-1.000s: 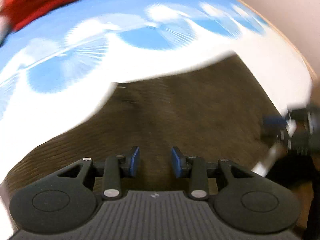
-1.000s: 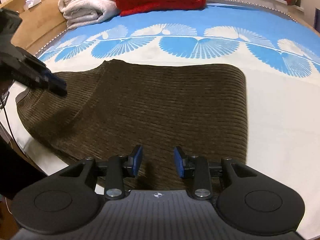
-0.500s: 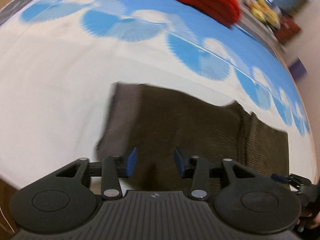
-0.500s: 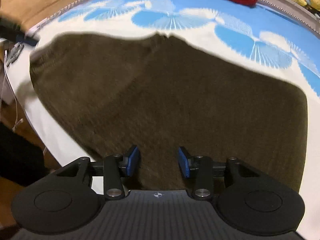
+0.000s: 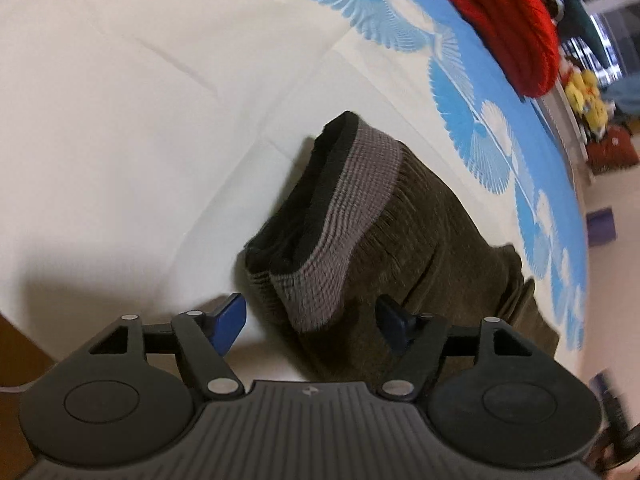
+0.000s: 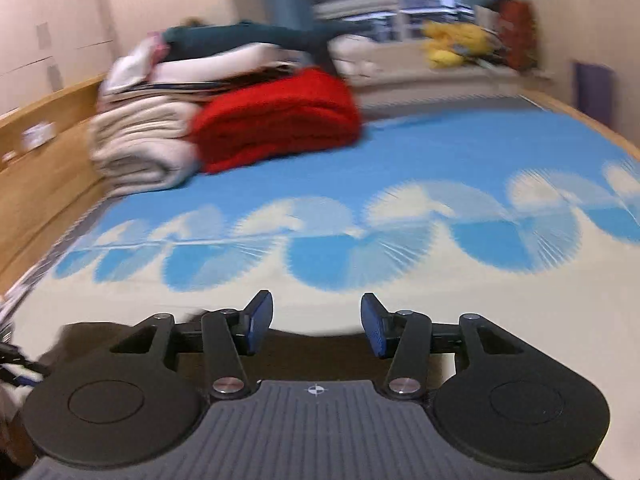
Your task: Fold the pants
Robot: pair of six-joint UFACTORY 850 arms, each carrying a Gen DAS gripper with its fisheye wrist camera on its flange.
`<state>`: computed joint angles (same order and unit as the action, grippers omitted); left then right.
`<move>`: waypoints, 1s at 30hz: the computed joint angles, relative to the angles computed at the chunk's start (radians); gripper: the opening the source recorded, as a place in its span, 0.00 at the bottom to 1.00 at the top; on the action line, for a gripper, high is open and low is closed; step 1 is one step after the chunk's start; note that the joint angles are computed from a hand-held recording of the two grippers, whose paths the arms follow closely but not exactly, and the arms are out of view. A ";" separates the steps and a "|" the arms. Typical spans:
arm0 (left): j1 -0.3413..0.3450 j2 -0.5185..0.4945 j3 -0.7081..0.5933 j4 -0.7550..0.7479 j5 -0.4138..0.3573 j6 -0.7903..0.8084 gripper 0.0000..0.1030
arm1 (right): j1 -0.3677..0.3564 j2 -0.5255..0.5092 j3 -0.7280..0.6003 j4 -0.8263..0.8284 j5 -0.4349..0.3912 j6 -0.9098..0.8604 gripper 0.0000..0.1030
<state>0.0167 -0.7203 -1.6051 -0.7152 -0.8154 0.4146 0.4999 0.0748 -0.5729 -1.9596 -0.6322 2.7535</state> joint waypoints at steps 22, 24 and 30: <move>-0.251 0.233 0.086 -0.246 0.128 0.444 0.30 | -0.109 -0.059 0.040 0.526 0.303 -0.460 0.47; -0.305 0.251 0.101 -0.398 0.076 0.572 0.30 | -0.117 -0.017 0.076 0.386 0.313 -0.304 0.47; -0.523 0.234 0.100 -0.589 -0.028 0.759 0.43 | -0.150 0.095 0.177 0.073 0.287 0.097 0.47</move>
<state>-0.5066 -0.4861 -1.5052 -1.3045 -0.8439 1.1732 0.3504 0.1701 -0.3959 -1.8863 -0.3454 2.8510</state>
